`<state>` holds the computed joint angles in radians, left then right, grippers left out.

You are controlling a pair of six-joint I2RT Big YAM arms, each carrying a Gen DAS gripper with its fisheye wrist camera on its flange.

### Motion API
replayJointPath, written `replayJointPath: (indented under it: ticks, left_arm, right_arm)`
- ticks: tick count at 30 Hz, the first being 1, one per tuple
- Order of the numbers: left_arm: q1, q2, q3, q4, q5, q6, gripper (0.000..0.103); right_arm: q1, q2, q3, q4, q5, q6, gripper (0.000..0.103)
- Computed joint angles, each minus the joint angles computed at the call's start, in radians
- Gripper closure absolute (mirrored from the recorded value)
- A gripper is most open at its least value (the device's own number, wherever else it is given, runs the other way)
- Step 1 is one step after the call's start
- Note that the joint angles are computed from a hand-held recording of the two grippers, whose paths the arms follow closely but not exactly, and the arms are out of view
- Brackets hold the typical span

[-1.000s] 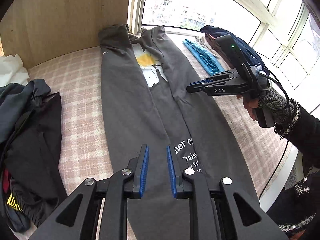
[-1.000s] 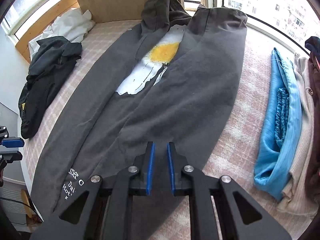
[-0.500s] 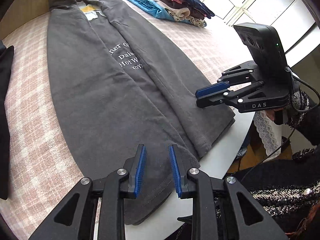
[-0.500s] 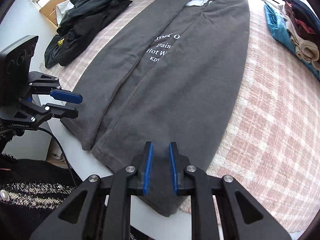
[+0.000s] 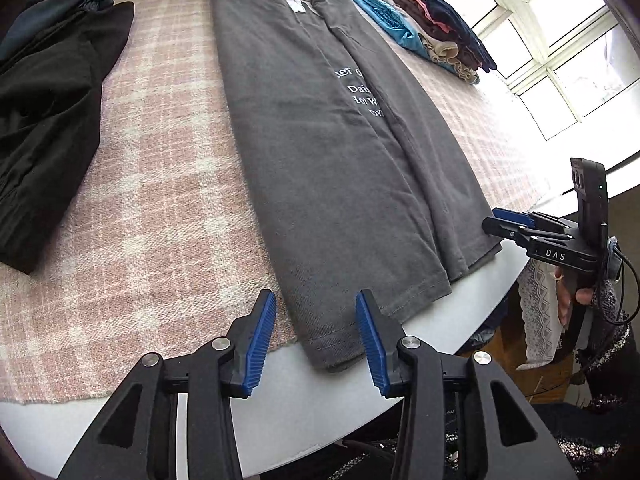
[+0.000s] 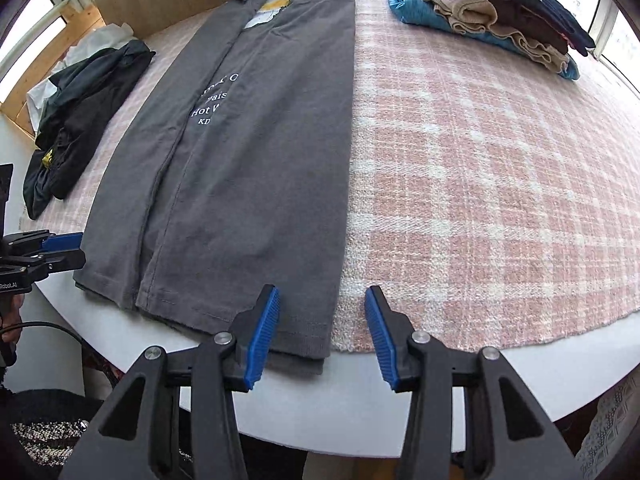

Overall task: Fold clothes
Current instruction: 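Open both tools and reposition them at the hem end of the shirt, then grasp the hem with both tools and fold it over toward the collar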

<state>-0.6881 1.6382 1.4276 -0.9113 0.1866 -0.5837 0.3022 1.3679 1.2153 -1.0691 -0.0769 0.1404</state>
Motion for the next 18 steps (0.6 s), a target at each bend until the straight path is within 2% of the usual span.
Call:
replayJointPath:
  ticks: [4,6,7,8,9,12,16,18]
  left_arm:
    - [-0.021,0.017,0.031,-0.047,-0.013,0.011,0.06]
    - [-0.036,0.033,0.057,-0.079,-0.044,0.036,0.062]
    - [-0.04,0.04,0.067,-0.09,-0.05,0.044,0.064]
    - [-0.042,0.046,0.076,-0.098,-0.049,0.051,0.072]
    - [-0.041,0.049,0.079,-0.101,-0.048,0.053,0.077]
    - [-0.033,0.053,0.079,-0.095,-0.037,0.053,0.092]
    - [-0.005,0.033,0.042,-0.044,0.032,0.023,0.098]
    - [0.0,0.032,0.039,-0.041,0.045,0.018,0.098]
  right_arm:
    - [0.009,0.008,0.023,-0.033,0.007,-0.053,0.059]
    - [0.007,0.014,0.035,-0.047,-0.004,-0.079,0.059]
    - [0.003,0.015,0.04,-0.052,-0.014,-0.091,0.059]
    - [-0.003,0.014,0.042,-0.053,-0.026,-0.102,0.06]
    - [-0.009,0.014,0.044,-0.055,-0.038,-0.112,0.065]
    - [-0.03,0.012,0.049,-0.064,-0.078,-0.142,0.089]
    - [-0.097,-0.007,0.03,-0.089,-0.167,-0.169,0.094]
    - [-0.115,-0.014,0.022,-0.099,-0.195,-0.175,0.094]
